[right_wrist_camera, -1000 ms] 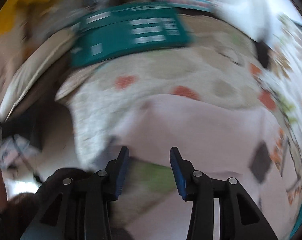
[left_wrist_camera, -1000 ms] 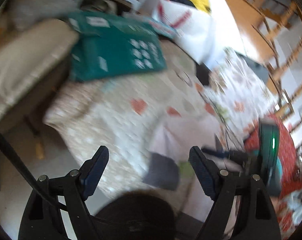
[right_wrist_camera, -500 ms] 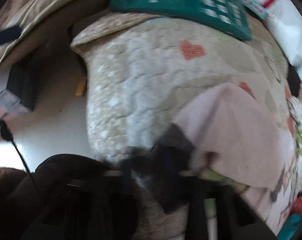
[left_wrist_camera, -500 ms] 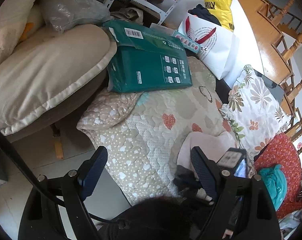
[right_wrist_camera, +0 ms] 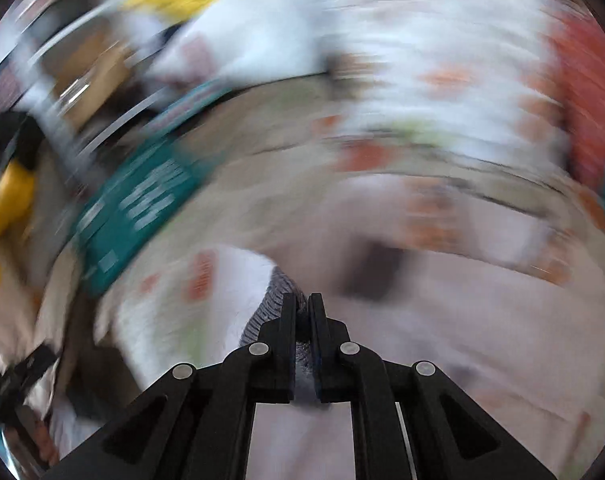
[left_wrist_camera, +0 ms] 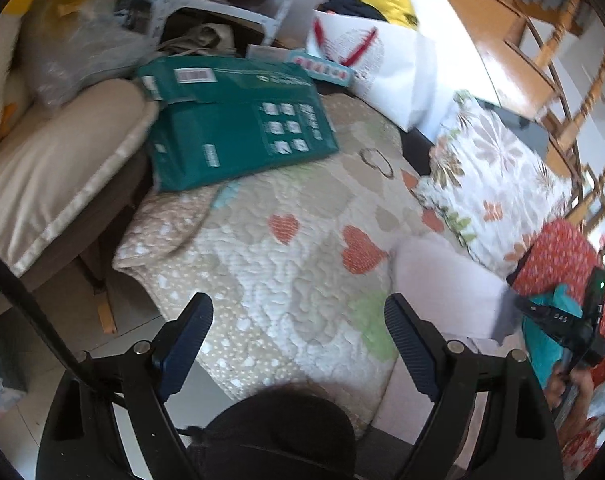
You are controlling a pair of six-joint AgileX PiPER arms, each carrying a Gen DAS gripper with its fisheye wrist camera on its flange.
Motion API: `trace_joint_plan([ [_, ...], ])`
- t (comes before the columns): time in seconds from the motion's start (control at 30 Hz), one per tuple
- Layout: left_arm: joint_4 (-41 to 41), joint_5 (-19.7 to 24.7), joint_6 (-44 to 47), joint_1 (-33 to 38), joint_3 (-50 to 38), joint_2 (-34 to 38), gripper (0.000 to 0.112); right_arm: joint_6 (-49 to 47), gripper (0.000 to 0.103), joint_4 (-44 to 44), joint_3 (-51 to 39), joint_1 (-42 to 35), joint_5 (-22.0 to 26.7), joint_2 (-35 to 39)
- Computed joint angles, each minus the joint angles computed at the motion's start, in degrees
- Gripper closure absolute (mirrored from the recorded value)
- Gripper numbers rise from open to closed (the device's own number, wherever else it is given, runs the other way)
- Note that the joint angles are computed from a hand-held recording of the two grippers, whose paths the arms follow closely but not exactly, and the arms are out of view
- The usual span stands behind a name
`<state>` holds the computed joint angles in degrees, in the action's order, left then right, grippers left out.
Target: Fold small clothes
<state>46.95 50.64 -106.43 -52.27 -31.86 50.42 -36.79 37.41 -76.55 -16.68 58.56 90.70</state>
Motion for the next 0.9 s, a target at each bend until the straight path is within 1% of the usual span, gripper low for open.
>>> trace_joint_plan([
  [0.03,0.5,0.0,-0.1,-0.8,-1.1,2.1,0.025,0.0,0.097,-0.7,-0.6,-3.7,-0.1,1.2],
  [0.07,1.3,0.4,-0.1,-1.8,-2.4,4.3,0.024,0.4,0.097,-2.4,-2.1,-9.2,-0.6,3.8],
  [0.1,2.0,0.6,-0.1,-2.5,-3.7,6.5,0.023,0.0,0.097,-3.5,-3.9,-12.3,-0.7,5.9],
  [0.2,3.1,-0.1,1.4,-3.4,-7.5,11.9,0.023,1.9,0.097,-9.1,-7.8,-19.6,-3.0,12.2],
  [0.23,3.3,-0.6,2.2,-3.5,-9.2,13.9,0.023,2.3,0.097,-10.2,-9.7,-21.5,-2.7,14.4],
  [0.27,3.4,-1.1,3.1,-3.7,-10.8,15.7,0.023,3.2,0.097,-11.9,-11.5,-23.1,-3.3,17.1],
  [0.4,2.7,-3.7,8.6,-3.6,-17.9,22.9,0.022,4.9,0.095,-15.1,-14.0,-26.1,-5.3,22.8],
  [0.47,1.8,-5.3,11.4,-3.7,-21.3,25.9,0.022,5.5,0.089,-13.8,-13.7,-28.1,-7.2,23.0],
  [0.53,0.6,-6.4,13.8,-3.8,-24.3,28.5,0.021,5.6,0.089,-13.4,-12.1,-30.8,-9.4,21.7],
  [0.6,-2.3,-8.6,18.2,-3.1,-28.0,32.1,0.021,3.3,0.089,-10.6,-12.1,-33.7,-9.4,20.5],
  [0.63,-3.7,-9.2,20.2,-2.7,-29.7,33.7,0.021,1.3,0.089,-8.3,-11.7,-35.2,-8.7,19.4],
  [0.7,-7.5,-11.2,24.9,-1.7,-34.3,38.4,0.021,-2.6,0.089,-3.7,-11.5,-36.7,-5.2,18.3],
  [0.77,-10.9,-12.7,28.4,-1.2,-38.6,43.2,0.021,-7.4,0.089,0.5,-10.4,-36.8,-1.2,16.8],
  [0.8,-12.8,-12.9,30.1,-0.9,-40.7,45.4,0.021,-9.1,0.089,1.1,-9.6,-36.3,-0.2,16.2],
  [0.83,-15.4,-13.5,32.3,-0.6,-42.8,48.0,0.021,-9.9,0.087,1.3,-8.6,-35.7,-0.4,15.7],
  [0.87,-18.0,-14.4,34.5,-0.4,-45.0,50.7,0.021,-11.2,0.078,1.0,-6.7,-34.5,-1.5,15.0],
  [0.9,-19.3,-15.1,36.0,-0.5,-46.8,53.2,0.021,-11.3,0.072,0.1,-5.0,-33.3,-3.7,14.5],
])
